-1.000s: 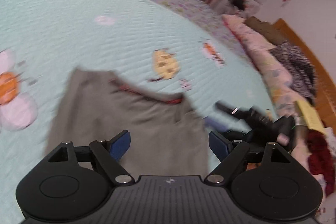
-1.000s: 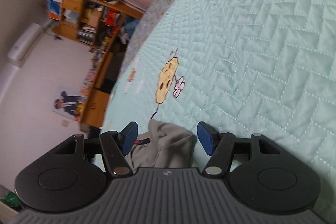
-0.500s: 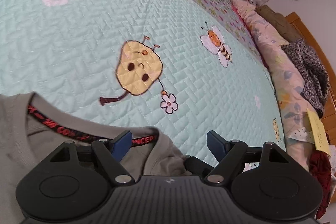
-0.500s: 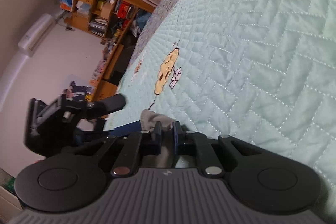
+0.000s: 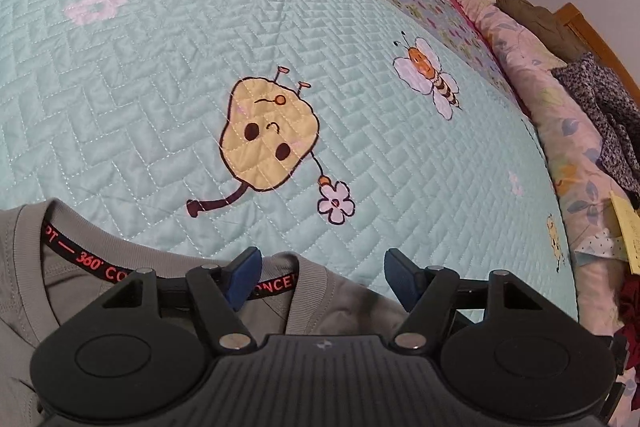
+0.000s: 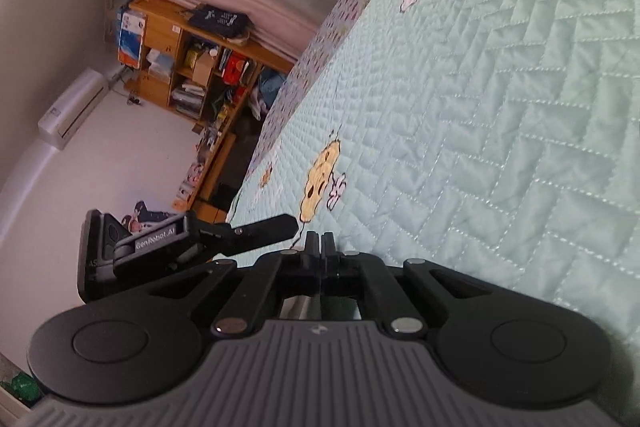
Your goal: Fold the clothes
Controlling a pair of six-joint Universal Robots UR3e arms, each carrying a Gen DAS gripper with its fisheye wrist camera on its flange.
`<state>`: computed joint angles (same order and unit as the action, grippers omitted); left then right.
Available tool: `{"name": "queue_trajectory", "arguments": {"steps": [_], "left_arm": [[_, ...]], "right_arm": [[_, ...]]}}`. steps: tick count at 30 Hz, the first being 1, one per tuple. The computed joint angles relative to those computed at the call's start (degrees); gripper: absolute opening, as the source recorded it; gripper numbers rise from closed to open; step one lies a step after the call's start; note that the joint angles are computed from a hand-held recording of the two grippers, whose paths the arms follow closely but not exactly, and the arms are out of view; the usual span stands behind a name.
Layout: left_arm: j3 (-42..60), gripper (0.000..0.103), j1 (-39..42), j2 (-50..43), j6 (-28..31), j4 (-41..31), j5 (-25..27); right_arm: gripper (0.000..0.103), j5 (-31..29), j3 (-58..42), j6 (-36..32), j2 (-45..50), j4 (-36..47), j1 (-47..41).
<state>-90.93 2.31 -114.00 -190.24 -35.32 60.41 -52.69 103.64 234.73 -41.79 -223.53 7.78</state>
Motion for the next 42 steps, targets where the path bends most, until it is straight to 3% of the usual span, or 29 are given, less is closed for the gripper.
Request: {"name": "queue_trajectory", "arguments": {"steps": [3,5,9,12,15,19,21,23,25,28,33,36,39,42], "left_arm": [[-0.1,0.07,-0.3,0.0,0.1,0.5,0.5],[-1.0,0.071,0.0,0.7,0.1,1.1,-0.1],[-3.0,0.074,0.9,2.3,-0.4,1.6,-1.5],[-3.2,0.075,0.2,2.7,0.4,1.6,-0.8],[-2.3,0.075,-1.2,2.6,1.5,0.9,0.9],[-0.1,0.077,-2.6,1.4,1.7,-0.2,3.1],[1.1,0.071,-3.5,0.9,2.3,-1.1,5.2],[2.4,0.054,-4.5,0.5,3.0,-2.2,7.7],[3.4,0.046,-5.2,0.1,3.6,-3.1,9.7],[2.5,0.04,-3.8,1.0,3.5,-3.4,8.1],[-2.4,0.04,-1.6,5.5,3.6,-0.7,5.3],[-4.5,0.048,-2.4,8.5,7.0,-0.6,6.3],[-2.5,0.053,-6.7,7.3,10.6,-2.3,13.2],[0.6,0.051,-9.8,3.9,12.3,-3.3,19.5]], "right_arm": [[0.0,-2.5,0.1,-5.1,-2.1,5.3,1.1],[0.0,-1.9,0.0,-3.7,-1.4,4.5,0.6],[0.021,0.2,1.3,1.9,-1.0,2.2,-1.3],[0.026,2.6,0.1,0.1,-1.6,6.1,-1.1],[0.025,3.1,-3.2,-3.3,-1.4,12.7,1.3],[0.021,0.2,-3.5,-4.4,-2.2,14.8,3.0],[0.01,-0.2,-2.9,-3.5,-1.7,12.5,2.9],[0.002,-0.4,-2.0,-3.4,-1.5,10.5,2.7],[0.001,-2.1,-0.8,-3.8,-2.2,8.7,3.2],[0.001,-9.2,2.5,-10.9,-6.9,11.3,4.8],[0.001,-14.2,-0.8,-16.9,-7.6,19.5,7.3],[0.001,-15.9,-0.9,-17.9,-8.0,20.4,7.8],[0.0,-17.8,-1.4,-19.9,-8.4,22.6,8.5],[0.0,-20.1,-2.3,-22.7,-8.8,24.8,9.8]]}}
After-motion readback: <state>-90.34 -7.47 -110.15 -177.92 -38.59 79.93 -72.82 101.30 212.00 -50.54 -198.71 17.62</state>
